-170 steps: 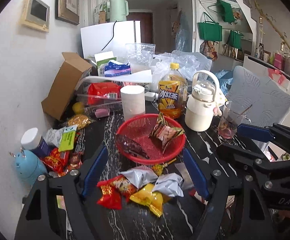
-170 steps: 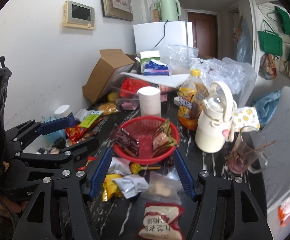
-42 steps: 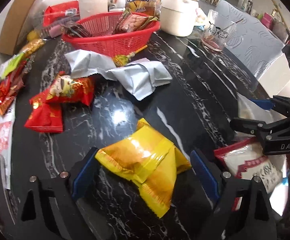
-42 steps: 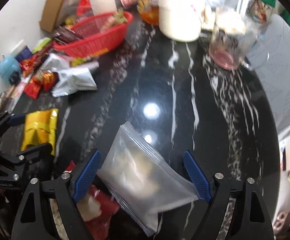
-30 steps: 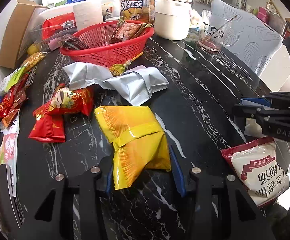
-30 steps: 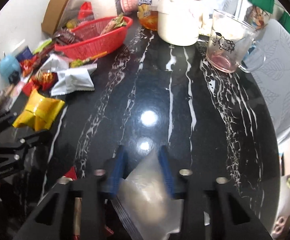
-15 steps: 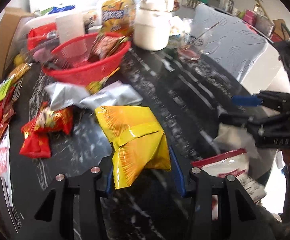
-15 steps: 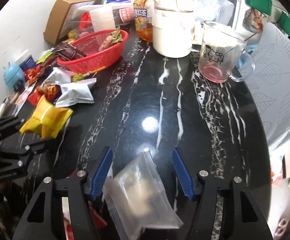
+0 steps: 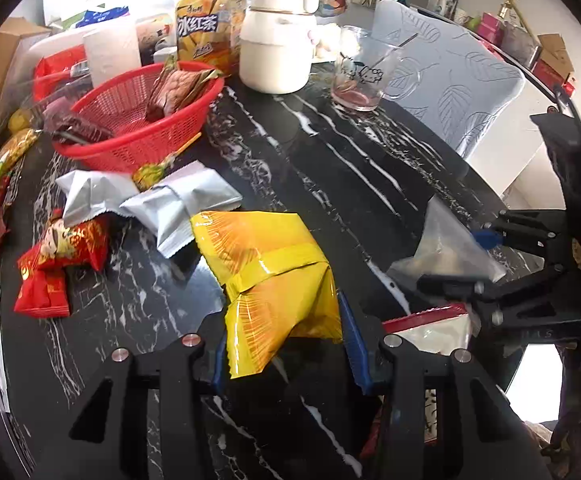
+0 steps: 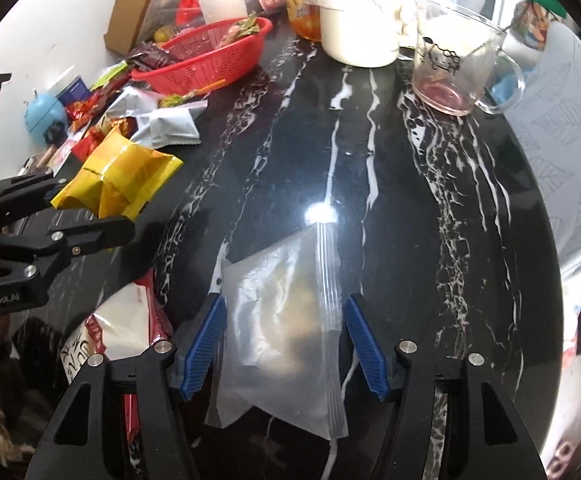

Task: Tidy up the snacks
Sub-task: 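Lift both held bags and carry them toward the red basket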

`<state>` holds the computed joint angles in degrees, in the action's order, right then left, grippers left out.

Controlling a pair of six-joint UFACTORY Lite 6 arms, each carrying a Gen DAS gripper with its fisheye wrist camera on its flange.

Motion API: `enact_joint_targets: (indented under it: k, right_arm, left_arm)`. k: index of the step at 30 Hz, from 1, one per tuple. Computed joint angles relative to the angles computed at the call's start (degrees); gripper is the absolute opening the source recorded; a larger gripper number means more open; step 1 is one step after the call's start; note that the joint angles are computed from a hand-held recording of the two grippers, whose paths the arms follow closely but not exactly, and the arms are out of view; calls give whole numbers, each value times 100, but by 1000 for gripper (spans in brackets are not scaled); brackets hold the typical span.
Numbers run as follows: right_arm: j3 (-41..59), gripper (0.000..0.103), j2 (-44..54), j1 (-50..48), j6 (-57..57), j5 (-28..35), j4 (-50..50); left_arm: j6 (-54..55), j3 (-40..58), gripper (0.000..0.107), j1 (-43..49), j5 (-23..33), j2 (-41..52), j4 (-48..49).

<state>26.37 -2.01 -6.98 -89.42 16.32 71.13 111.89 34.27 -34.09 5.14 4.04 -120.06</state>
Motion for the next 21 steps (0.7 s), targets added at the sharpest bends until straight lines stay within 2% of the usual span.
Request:
enact_joint_targets:
  k: [1, 3, 9, 16, 20, 21]
  right_arm:
    - [-17, 41, -14, 19, -156, 3, 125]
    - [-54, 38, -52, 86, -421, 15, 342]
    - [-86, 37, -223, 123, -988, 31, 990]
    - [194, 37, -358, 441, -431, 19, 500]
    - [435, 37, -393, 652, -190, 60, 286]
    - [487, 37, -398, 706, -167, 60, 287]
  left_arm:
    - [5, -16, 46, 27, 14, 7, 5]
    - [-390, -47, 46, 105, 37, -13, 428]
    - [-847, -127, 46, 260, 93, -125, 930]
    - [-1102, -164, 46, 421, 60, -499, 1250]
    - [-1643, -180, 46, 571, -13, -780, 1837]
    - [-2032, -154, 46, 613, -12, -840, 2261]
